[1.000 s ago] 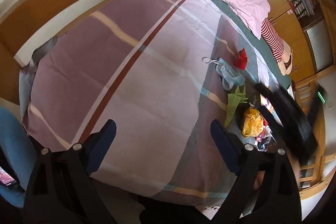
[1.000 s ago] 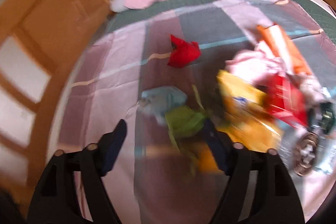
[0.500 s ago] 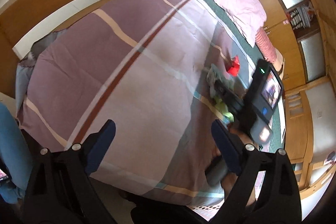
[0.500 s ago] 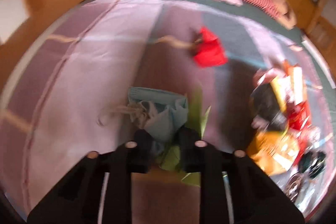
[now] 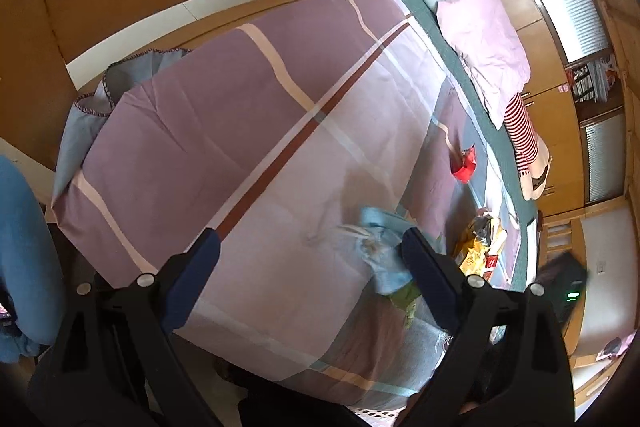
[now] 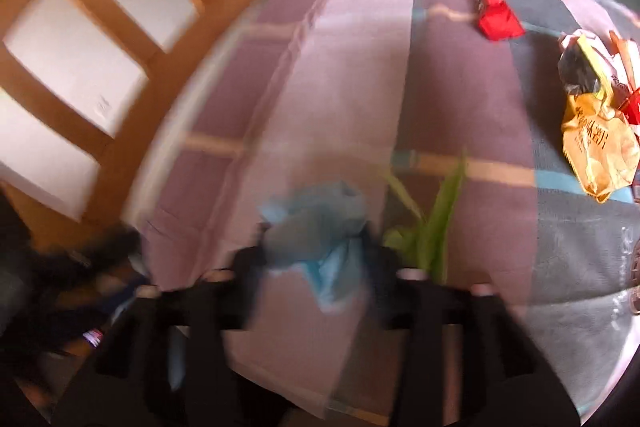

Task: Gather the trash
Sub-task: 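Grasp the green folded paper with the right tool while the left tool moves toward the blue mask, then hold the green paper in the right tool while the left tool lowers toward the light blue mask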

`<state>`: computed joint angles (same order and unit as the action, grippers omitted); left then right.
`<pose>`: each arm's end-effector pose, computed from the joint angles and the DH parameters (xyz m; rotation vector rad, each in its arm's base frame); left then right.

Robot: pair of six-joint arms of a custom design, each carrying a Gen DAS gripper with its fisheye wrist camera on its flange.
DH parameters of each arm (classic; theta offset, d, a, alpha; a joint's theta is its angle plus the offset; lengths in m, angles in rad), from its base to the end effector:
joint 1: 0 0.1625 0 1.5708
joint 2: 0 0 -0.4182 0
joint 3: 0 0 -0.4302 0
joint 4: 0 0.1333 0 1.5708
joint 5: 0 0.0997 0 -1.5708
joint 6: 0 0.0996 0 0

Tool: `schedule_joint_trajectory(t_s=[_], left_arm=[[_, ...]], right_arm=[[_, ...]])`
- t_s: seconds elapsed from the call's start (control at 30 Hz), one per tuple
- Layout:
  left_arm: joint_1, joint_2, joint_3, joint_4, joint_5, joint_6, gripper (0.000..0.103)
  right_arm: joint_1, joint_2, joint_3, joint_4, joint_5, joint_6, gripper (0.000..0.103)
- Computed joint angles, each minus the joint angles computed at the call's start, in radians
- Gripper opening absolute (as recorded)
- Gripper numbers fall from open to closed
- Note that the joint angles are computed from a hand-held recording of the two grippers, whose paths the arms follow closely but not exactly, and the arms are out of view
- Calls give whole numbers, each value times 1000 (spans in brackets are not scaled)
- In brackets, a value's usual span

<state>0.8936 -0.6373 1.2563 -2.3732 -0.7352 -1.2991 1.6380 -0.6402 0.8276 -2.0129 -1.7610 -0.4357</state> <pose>-0.3378 -0.7507 0.1142 -0.9004 2.4534 -1.1001 0.1733 -0.8695 0.2626 0.6854 -2.8102 0.3135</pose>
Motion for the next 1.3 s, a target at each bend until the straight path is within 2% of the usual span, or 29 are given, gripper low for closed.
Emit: schedule_joint_trajectory(t_s=[0.03,0.07,0.1,0.13,0.17,0.2,0.23,0.37,0.43,0.47,0.5,0.67,0.8,1.0,1.3], left_arm=[[3,5,-7,4,-3,3,92],[5,9,-12,11,-6,2,92],[7,12,-18,17,-13,1,92],[9,14,-19,15,-20,0,92],[11,15,-20,12,-26,-2,92],[11,15,-20,12,-26,-3,92],[11,17,-23,16,-25,-4,92],[10,25,-33,21,-23,5,93],[12,31,-41,30,-29,12,93],[13,33,-45,35,-33,12,93],[14,33,-45,35,-36,13,93],[13,39,-54,46,-35,14,93],[14,42,-58,47,-42,20,93],[16,46,-65,58,-52,16,94],[18,63,-90,84,-71,31,94]], right_arm=[[-7,-20,25,-61,46,16,63],[-11,-37,55,-141,61,33,64],[-11,-40,68,-206,42,45,65],[-5,-39,78,-252,-13,52,65],[4,-23,66,-275,-110,58,65],[10,0,42,-256,-193,62,65],[10,14,18,-211,-235,76,65],[4,82,-91,4,-325,159,62],[-1,93,-113,58,-308,174,46],[-3,93,-119,78,-289,174,29],[-3,84,-107,77,-270,166,22],[2,24,-6,-87,-245,120,18],[-7,-15,40,-172,-207,147,18],[-31,2,-13,-126,-186,233,18],[-27,-10,14,-164,-186,216,18]])
